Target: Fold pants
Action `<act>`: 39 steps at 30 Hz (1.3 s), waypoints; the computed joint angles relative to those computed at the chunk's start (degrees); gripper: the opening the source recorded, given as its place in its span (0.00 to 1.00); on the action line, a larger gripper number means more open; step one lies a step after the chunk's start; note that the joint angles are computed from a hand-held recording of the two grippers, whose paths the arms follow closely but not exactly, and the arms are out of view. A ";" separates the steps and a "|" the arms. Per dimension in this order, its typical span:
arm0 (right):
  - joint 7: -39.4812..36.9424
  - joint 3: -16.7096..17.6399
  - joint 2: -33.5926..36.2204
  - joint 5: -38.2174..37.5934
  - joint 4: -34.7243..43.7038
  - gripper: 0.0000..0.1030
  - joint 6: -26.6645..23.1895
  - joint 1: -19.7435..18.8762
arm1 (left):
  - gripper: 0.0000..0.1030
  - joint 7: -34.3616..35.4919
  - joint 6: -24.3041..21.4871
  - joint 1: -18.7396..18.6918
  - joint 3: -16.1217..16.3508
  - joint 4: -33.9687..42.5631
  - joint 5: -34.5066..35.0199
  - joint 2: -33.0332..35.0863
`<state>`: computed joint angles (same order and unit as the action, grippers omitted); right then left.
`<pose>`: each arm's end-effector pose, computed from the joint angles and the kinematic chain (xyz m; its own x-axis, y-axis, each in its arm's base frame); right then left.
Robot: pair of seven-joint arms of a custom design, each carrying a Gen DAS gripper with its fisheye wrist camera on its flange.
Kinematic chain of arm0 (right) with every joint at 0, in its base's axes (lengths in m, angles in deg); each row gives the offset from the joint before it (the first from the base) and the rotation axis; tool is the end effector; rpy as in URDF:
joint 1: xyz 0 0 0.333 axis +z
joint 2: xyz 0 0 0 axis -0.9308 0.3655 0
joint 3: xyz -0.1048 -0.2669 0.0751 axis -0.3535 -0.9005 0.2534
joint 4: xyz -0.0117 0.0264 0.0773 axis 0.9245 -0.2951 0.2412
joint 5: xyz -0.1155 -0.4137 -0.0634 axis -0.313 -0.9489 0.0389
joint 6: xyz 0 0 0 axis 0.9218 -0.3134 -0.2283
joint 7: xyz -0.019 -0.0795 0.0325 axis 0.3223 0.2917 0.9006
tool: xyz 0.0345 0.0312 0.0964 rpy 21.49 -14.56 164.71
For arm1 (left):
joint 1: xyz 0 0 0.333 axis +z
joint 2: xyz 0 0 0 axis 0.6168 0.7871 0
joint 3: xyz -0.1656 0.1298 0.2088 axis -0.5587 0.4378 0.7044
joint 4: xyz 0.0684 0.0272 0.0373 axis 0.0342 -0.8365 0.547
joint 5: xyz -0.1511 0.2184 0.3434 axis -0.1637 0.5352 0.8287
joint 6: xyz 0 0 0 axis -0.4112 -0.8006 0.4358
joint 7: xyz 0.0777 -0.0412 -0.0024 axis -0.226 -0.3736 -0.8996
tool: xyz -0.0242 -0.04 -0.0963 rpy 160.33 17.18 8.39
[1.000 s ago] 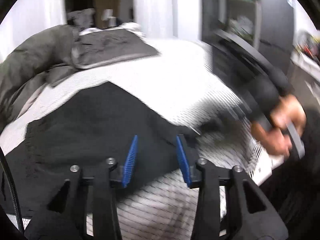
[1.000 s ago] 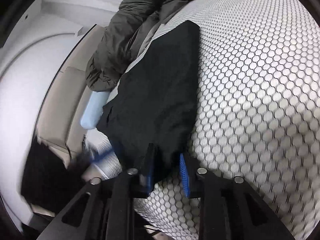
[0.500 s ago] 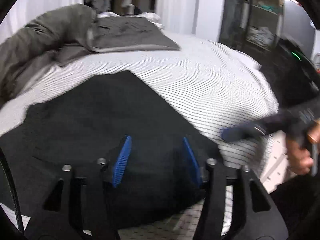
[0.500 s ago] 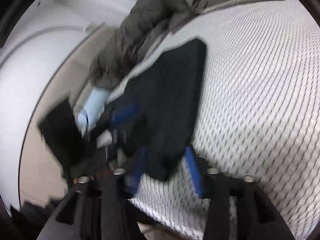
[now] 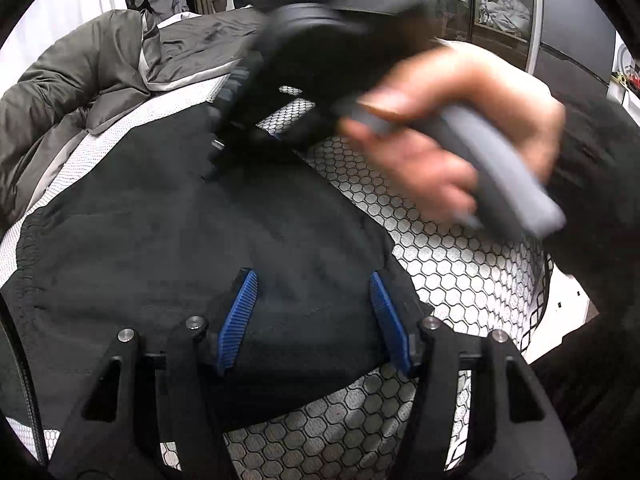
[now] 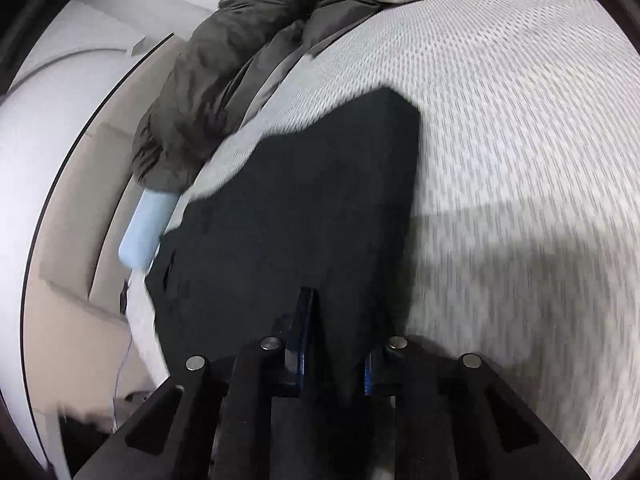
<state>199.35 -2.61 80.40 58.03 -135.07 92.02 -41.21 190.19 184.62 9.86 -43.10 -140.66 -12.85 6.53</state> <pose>0.5027 0.3744 0.3852 -0.0737 -0.8199 -0.5677 -0.9324 0.2587 -0.2525 0.3793 -0.1218 0.3751 -0.7488 -0.6627 -0.0123 -0.4941 0.5705 -0.6561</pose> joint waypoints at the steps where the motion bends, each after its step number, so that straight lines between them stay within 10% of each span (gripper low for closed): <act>1: -0.82 -0.43 1.96 -0.83 2.33 0.18 -0.72 -0.40 | 0.54 0.13 -0.14 -0.04 0.17 0.15 -0.07 0.15; 16: 11.58 -7.40 18.89 -26.21 25.94 0.17 -8.99 0.21 | 0.56 2.39 -4.06 2.81 -0.91 2.46 -3.51 2.22; 20: 19.24 -8.81 11.22 -33.34 19.20 0.27 -6.71 2.37 | 0.57 2.50 -11.12 5.12 1.15 2.72 -3.44 -1.17; 24: 31.90 -8.18 -0.04 -45.06 9.82 0.65 -10.50 4.88 | 0.75 4.34 -18.73 9.45 4.76 4.19 -6.22 -4.70; 33: 47.39 -0.33 -10.80 -44.58 -9.71 0.70 -0.95 2.72 | 0.83 4.53 -12.38 20.25 6.20 9.15 -12.57 0.02; 35: 47.51 0.08 -8.19 -45.74 -9.00 0.68 3.49 1.82 | 0.83 3.28 -11.90 22.24 6.47 10.83 -12.81 2.48; 37: 39.08 -0.18 -4.91 -38.22 -6.73 0.27 5.79 2.68 | 0.83 2.68 -11.69 24.02 6.37 11.29 -12.81 3.29; 39: 36.40 -0.32 -2.25 -37.98 -2.73 0.11 1.47 3.12 | 0.83 3.90 -11.58 24.94 7.09 12.30 -13.56 4.95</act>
